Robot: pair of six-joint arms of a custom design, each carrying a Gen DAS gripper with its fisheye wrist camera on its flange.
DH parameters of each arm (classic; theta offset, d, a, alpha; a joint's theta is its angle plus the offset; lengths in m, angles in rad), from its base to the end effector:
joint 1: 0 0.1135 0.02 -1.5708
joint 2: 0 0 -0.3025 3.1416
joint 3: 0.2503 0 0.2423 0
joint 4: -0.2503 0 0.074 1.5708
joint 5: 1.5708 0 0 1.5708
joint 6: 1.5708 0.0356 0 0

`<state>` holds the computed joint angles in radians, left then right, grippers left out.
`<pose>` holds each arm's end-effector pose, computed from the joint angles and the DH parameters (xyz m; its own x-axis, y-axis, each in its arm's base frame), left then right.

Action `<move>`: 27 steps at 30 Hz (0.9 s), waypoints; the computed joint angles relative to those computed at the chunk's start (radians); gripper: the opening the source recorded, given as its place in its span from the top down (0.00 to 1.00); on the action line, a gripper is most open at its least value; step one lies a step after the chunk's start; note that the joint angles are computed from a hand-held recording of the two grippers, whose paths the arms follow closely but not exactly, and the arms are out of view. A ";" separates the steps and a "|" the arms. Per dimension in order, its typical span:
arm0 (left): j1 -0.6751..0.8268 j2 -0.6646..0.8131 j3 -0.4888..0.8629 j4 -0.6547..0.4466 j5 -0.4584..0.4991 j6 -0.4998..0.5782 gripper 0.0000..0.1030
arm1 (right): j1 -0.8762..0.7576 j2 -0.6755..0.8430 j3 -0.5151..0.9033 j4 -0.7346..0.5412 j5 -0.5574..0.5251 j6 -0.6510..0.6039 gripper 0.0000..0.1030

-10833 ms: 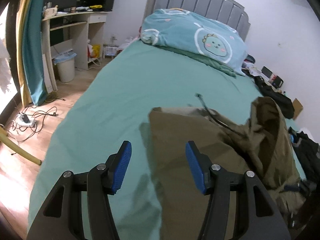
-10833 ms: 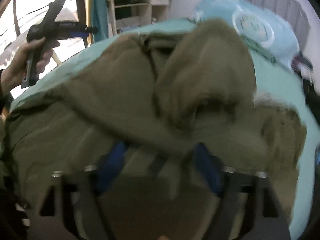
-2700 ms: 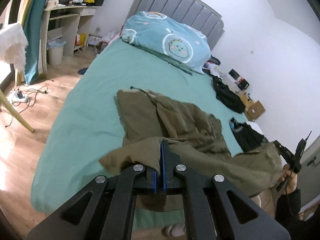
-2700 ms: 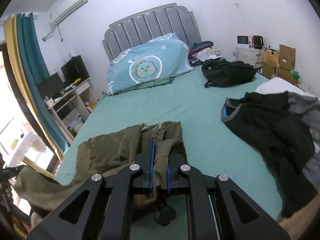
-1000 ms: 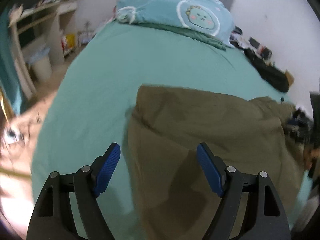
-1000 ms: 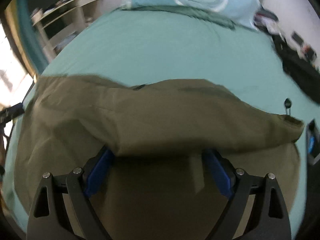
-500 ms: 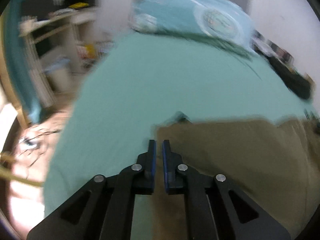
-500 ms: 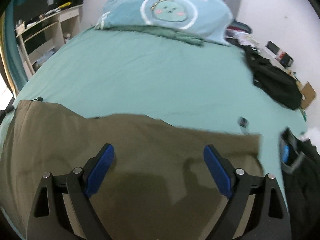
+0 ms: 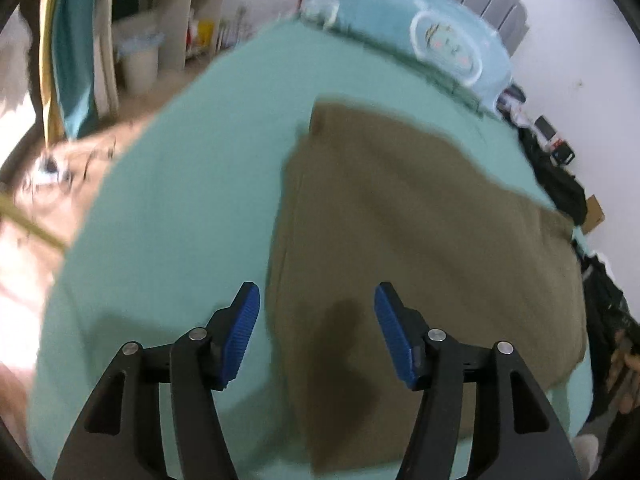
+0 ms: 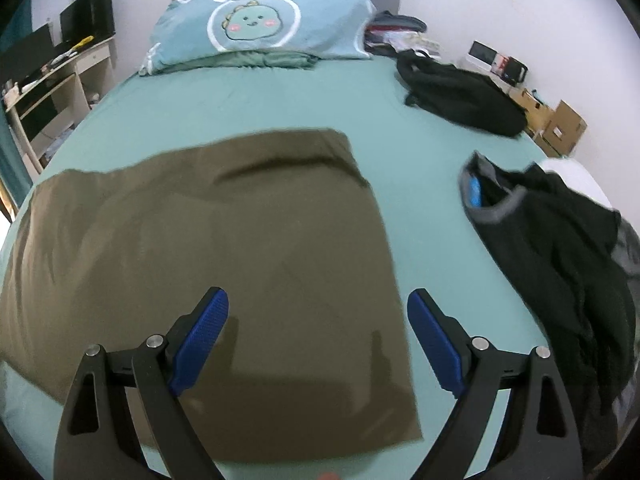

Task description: Fold large clothes

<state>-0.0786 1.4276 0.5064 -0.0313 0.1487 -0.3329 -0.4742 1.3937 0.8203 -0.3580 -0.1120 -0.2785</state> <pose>0.2288 -0.0233 0.1733 -0.8211 -0.2595 -0.5084 -0.1111 0.9463 -0.3035 0.2347 -0.1160 0.2466 -0.7948 0.1009 -0.5984 0.1830 0.9800 -0.0778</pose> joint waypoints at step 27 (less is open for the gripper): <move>-0.123 -0.244 -0.152 -0.125 -0.051 0.019 0.97 | -0.454 -0.027 -0.065 -0.189 -0.459 -0.165 0.97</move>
